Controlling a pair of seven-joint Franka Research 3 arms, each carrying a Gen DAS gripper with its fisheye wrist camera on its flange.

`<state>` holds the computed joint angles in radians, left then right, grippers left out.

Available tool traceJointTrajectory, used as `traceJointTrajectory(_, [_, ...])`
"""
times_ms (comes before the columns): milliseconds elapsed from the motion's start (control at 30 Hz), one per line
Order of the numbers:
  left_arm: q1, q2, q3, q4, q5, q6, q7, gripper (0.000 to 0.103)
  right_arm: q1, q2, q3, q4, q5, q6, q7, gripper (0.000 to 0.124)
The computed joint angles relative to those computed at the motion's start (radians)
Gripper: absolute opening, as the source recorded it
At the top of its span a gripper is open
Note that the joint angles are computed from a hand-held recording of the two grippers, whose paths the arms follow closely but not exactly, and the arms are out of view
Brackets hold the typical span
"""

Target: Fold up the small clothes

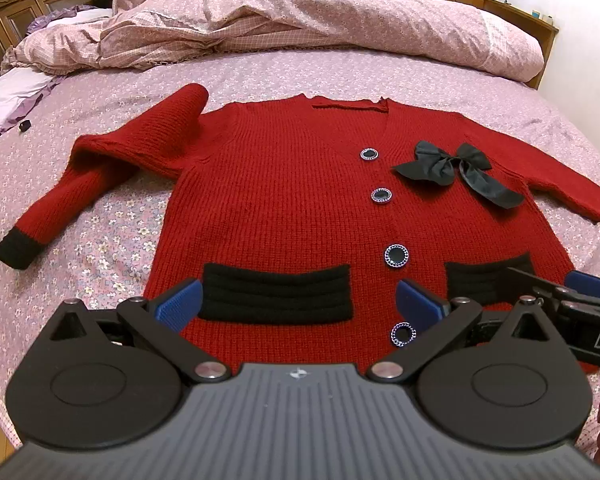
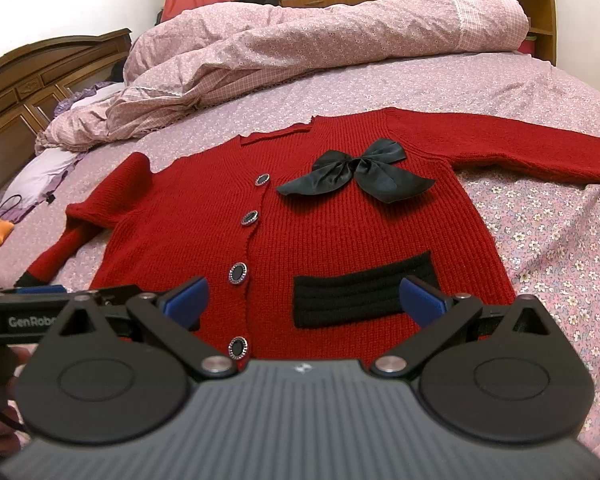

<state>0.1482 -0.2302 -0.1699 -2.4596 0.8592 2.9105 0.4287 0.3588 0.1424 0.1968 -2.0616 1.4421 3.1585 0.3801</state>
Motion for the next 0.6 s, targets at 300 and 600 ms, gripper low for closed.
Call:
traceJointTrajectory(300, [-0.001,0.000,0.001,0.000,0.000,0.001,0.002,0.103,-0.001,0.001,0.000,-0.001,-0.009,0.000,0.008,0.103])
traceJointTrajectory(600, [-0.003,-0.003,0.007,-0.005,-0.018,-0.004,0.013,0.103,-0.002,-0.003,0.000,-0.013,-0.041,-0.001,0.047,0.103])
